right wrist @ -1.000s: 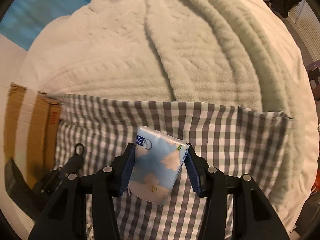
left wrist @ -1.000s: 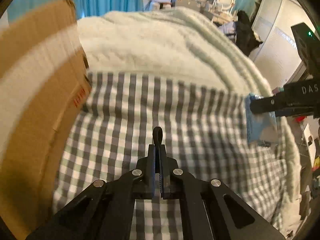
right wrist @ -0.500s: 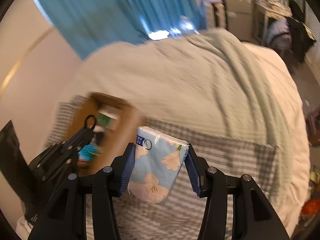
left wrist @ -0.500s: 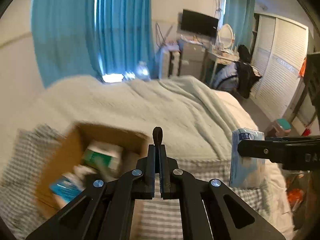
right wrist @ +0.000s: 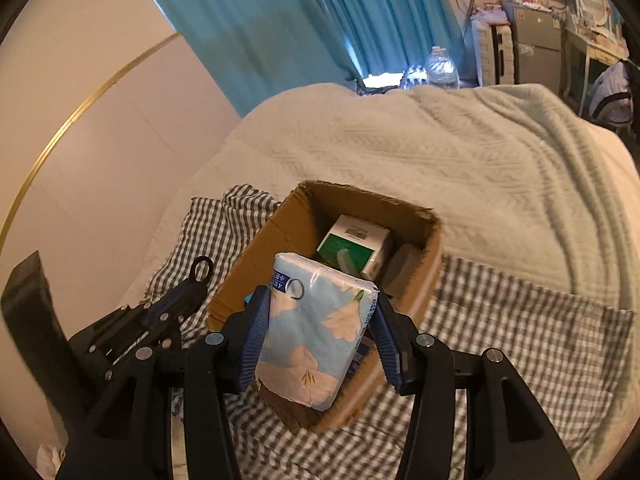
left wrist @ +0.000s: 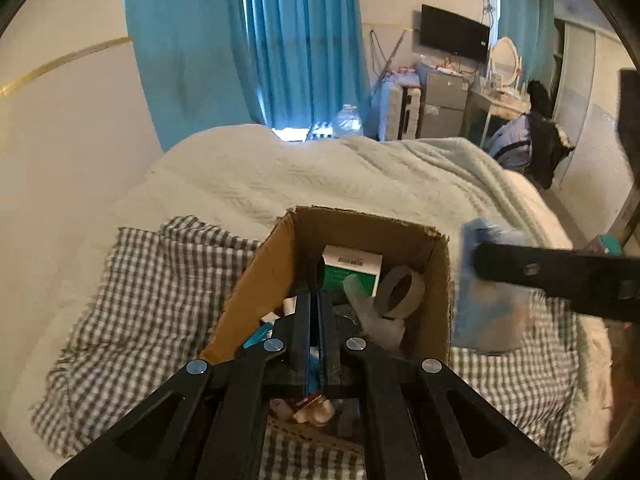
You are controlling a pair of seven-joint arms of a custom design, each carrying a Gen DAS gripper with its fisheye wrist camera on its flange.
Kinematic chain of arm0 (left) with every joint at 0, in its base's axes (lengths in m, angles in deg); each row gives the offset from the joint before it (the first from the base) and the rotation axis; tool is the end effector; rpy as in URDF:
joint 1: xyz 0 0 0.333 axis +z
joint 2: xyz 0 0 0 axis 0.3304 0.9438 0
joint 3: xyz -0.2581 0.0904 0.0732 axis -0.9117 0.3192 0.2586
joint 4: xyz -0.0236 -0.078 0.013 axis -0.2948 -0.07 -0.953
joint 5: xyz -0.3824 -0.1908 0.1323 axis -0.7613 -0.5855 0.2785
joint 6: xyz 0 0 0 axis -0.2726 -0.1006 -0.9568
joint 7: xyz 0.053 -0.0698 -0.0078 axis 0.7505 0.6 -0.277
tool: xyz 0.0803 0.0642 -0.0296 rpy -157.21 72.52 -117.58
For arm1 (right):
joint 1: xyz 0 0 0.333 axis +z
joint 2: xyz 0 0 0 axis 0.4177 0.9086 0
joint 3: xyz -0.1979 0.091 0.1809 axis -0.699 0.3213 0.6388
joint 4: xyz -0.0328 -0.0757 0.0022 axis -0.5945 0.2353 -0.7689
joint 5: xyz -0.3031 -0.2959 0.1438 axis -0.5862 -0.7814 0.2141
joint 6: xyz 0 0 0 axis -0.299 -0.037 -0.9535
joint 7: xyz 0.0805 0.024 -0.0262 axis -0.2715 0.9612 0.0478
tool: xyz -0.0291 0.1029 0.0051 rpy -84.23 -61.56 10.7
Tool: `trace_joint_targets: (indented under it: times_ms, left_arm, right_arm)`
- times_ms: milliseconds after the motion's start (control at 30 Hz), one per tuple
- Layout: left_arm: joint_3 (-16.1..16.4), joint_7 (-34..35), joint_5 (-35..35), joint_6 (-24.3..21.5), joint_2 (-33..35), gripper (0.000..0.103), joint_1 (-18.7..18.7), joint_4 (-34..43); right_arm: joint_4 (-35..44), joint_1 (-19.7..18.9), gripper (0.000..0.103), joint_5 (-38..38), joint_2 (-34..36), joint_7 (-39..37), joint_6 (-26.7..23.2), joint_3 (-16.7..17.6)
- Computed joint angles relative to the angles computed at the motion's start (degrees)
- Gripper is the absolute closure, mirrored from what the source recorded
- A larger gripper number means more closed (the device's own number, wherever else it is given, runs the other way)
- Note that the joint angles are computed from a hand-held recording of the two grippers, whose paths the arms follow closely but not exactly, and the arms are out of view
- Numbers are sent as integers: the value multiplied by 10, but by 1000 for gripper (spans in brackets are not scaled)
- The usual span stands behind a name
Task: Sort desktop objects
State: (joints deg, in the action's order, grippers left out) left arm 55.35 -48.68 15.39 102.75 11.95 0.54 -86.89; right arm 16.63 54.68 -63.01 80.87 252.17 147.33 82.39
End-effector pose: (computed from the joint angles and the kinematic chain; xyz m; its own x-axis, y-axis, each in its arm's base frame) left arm 0.2415 -0.2475 0.6182 0.4464 -0.8934 -0.0501 -0.6518 -0.2863 -0.7022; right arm 0.6974 0.2715 0.5705 -0.8443 -0.5355 -0.0194 -0.3949 0.6462 -0.6531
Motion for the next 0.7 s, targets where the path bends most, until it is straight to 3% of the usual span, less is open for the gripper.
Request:
trace_joint_targets:
  times_ms: [67, 100, 133, 167, 200, 267, 533, 700]
  left_arm:
    - [6, -13, 1, 33, -13, 98, -1, -20]
    - [5, -14, 3, 39, -19, 96, -2, -28]
    - [5, -12, 8, 48, -25, 91, -2, -35]
    - [3, -11, 13, 59, -26, 71, -1, -40]
    - [2, -9, 15, 63, -25, 36, 1, -41]
    - [-13, -20, 27, 59, -31, 10, 10, -42]
    - [-50, -86, 36, 44, -29, 0, 14, -6]
    - [-107, -77, 76, -26, 46, 0, 29, 85]
  right_arm:
    - [-52, -3, 51, -24, -28, 4, 51, -4]
    - [-64, 3, 40, -52, -33, 6, 64, -9]
    - [-65, 8, 18, -74, -34, 5, 53, -12]
    - [-45, 16, 9, -97, -22, 2, 31, -16]
    - [-32, 25, 5, -118, -15, 1, 16, -19]
    - [-29, 39, 5, -147, -20, -1, -4, -22]
    - [-12, 85, 0, -170, -35, -66, -157, 0]
    - [-16, 111, 0, -163, -44, -36, -260, 18]
